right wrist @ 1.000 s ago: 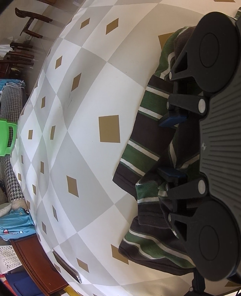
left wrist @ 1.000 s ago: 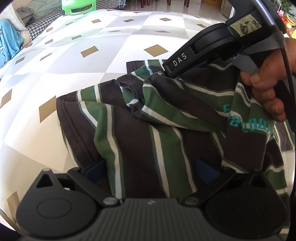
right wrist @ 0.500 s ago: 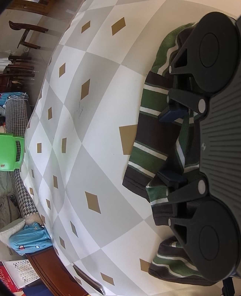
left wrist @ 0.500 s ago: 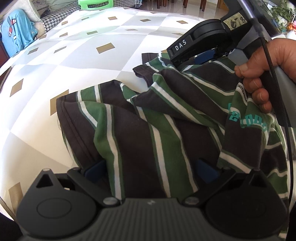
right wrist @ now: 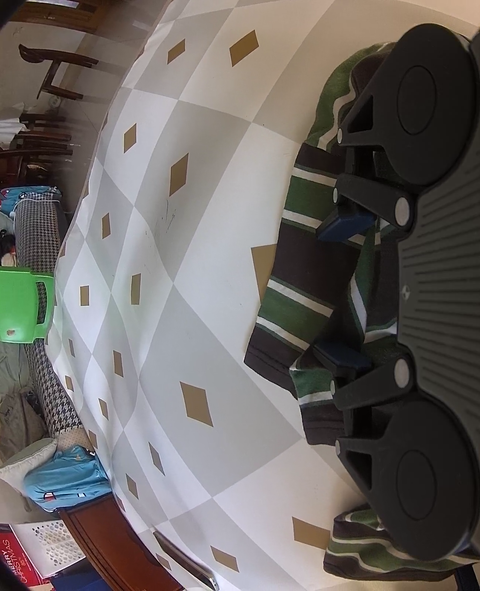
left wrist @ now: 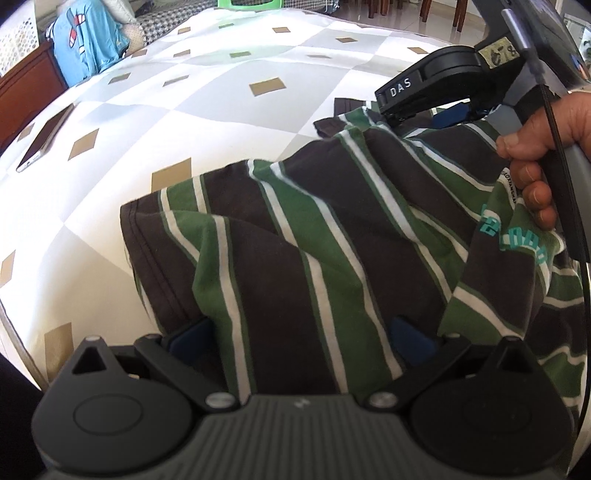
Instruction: Fold clothes
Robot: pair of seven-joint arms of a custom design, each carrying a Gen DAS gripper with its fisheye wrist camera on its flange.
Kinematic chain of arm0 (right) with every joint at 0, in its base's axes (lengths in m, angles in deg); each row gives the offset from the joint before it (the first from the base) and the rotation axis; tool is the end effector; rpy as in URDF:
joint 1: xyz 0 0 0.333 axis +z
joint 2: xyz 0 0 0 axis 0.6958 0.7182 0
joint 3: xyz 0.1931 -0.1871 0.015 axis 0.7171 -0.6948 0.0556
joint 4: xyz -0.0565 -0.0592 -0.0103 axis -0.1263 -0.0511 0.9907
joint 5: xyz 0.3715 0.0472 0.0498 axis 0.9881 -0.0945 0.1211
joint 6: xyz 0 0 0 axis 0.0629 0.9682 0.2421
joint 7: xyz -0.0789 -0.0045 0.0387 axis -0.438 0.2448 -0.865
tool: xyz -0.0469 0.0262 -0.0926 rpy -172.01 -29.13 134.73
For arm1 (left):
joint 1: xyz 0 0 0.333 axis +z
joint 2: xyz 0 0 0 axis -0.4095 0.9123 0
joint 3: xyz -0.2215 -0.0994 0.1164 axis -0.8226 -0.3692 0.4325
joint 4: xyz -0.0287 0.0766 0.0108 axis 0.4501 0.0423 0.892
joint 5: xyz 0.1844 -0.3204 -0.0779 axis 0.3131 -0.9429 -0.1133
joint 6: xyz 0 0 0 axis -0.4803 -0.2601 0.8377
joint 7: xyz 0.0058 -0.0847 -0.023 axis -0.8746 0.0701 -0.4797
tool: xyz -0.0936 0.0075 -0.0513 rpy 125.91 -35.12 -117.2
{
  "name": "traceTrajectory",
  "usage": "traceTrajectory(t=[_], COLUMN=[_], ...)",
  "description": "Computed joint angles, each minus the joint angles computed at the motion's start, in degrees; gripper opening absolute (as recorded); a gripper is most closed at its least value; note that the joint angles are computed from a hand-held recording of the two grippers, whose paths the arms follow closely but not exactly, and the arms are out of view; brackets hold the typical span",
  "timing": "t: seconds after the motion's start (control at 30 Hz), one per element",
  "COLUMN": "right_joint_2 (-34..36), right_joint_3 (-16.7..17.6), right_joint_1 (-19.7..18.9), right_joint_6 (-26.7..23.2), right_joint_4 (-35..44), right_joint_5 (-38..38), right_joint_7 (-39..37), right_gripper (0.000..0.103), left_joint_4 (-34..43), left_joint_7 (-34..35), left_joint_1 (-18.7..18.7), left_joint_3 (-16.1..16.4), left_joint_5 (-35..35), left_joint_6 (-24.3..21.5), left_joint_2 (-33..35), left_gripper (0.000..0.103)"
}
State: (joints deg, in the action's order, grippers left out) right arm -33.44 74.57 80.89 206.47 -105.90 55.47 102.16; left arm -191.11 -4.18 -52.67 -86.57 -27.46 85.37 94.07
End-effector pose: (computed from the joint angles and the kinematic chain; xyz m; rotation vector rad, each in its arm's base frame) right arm 0.6393 0.3990 0.2633 -1.7794 1.8882 -0.5665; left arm 0.5343 -0.3739 0.2728 -1.5177 2.2925 -0.5426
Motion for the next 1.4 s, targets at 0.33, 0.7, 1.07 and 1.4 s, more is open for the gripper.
traceTrajectory(t=[0.33, 0.7, 1.07, 1.4], right_joint_2=[-11.82, -32.34, -37.46, -38.43], right_joint_3=[-6.03, -6.93, 4.10, 8.85], right_joint_1=[5.92, 7.36, -1.71, -6.23], right_joint_6=[6.39, 1.74, -2.18, -2.20], right_joint_4=[-15.23, -41.33, -49.86, -52.62], right_joint_5=[-9.71, -23.28, -15.92, -17.27], right_joint_7=[12.17, 33.33, 30.30, 34.15], right_gripper=[0.060, 0.060, 0.060, 0.061], left_joint_4=[3.21, 3.47, 16.32, 18.40], left_joint_7=[1.97, -11.69, -22.79, -26.94], left_joint_1=[-2.25, -8.81, -9.64, -7.14], left_joint_3=[2.24, 9.48, 11.57, 9.46], left_joint_5=[-0.73, 6.68, 16.64, 20.09], left_joint_6=[8.42, 6.46, -1.96, -8.43], left_joint_2=[4.32, 4.08, 12.45, 12.39], left_gripper=[0.103, 0.103, 0.103, 0.103])
